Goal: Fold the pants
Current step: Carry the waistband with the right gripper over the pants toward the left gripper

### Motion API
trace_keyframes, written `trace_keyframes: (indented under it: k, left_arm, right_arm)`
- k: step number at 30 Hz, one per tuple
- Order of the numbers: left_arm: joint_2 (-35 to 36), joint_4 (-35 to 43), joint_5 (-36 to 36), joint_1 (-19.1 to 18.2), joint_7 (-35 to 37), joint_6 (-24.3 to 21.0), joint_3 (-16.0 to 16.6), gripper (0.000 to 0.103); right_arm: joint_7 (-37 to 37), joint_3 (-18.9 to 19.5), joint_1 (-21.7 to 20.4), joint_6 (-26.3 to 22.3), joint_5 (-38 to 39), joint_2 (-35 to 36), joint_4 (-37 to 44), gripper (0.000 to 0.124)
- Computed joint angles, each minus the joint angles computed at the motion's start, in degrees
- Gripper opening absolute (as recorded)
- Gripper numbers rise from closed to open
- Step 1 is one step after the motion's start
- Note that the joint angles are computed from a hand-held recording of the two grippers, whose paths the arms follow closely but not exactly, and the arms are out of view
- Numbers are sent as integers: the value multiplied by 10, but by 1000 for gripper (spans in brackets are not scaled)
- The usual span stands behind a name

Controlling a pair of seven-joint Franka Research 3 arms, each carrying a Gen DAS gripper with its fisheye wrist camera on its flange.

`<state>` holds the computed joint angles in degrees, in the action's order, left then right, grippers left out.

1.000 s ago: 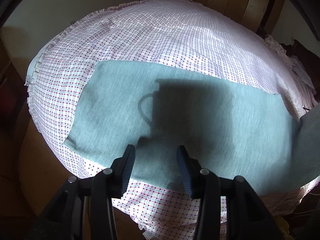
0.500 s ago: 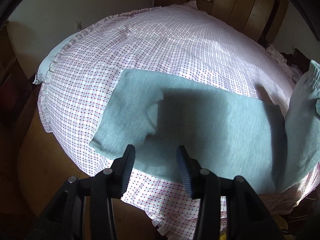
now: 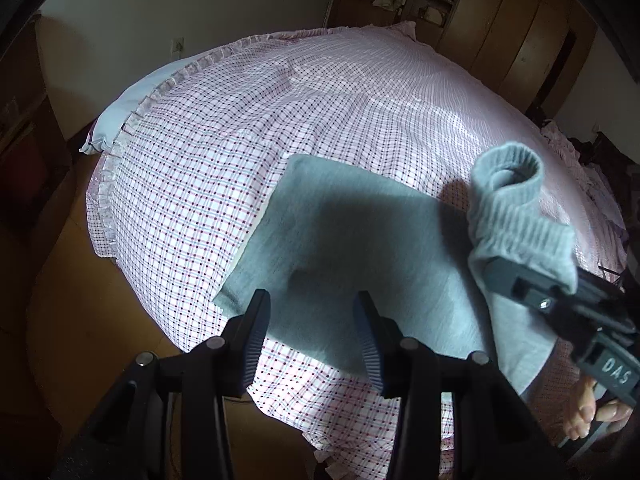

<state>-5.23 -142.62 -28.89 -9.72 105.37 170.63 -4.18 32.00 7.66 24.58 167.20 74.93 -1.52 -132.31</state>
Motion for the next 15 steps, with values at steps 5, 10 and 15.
trace_keyframes:
  k: [5,10,15]
  left_arm:
    - [3,-2,-2,4,-3,-6,0,45]
    - [2,-2,-7,7,0,-10,-2,45]
    - [-6,2,-98,-19,78,-19,11,45]
  right_arm:
    - [49,7,0,-9,-60,21,7,20]
    - [51,8,2,-19,-59,-1,1,43]
    - [126,-4,0,-5,-125,-44,-41,43]
